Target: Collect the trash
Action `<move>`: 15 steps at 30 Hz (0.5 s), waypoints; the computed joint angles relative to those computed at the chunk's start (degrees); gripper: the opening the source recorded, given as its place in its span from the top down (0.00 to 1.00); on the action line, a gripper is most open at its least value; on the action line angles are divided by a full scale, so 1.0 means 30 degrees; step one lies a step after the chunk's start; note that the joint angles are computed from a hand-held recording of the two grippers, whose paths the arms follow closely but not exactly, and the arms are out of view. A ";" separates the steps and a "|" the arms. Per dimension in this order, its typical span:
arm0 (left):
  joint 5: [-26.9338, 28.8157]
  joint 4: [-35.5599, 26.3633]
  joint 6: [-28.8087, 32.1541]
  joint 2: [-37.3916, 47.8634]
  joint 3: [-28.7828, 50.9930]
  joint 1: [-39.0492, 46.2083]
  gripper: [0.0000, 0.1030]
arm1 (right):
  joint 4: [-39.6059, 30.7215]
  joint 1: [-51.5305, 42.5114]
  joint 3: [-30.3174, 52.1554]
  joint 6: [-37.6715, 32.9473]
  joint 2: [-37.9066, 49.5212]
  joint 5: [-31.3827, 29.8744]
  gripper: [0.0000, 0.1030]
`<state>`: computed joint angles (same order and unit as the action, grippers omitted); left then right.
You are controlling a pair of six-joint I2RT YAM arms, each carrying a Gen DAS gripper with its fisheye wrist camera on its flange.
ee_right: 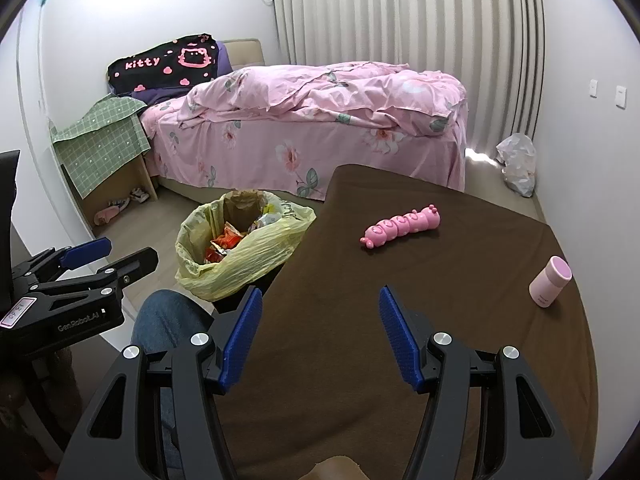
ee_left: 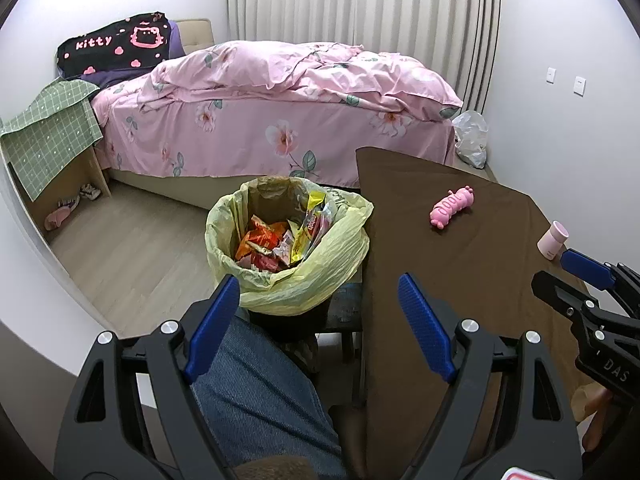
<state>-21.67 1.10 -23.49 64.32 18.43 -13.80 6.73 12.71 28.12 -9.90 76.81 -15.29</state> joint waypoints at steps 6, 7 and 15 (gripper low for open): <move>-0.0369 0.0373 0.0080 -0.0059 -0.0262 -0.0217 0.25 | 0.0034 0.0147 0.0081 -0.0038 0.0198 0.0195 0.44; -0.0291 0.0429 0.0008 0.0096 -0.0213 -0.0233 0.25 | 0.0041 0.0176 0.0088 -0.0076 0.0275 0.0251 0.44; 0.1707 0.3709 -0.1393 0.8652 0.3125 -0.0927 0.21 | 0.1734 -0.4188 0.2512 -0.0848 0.6290 -0.1197 0.44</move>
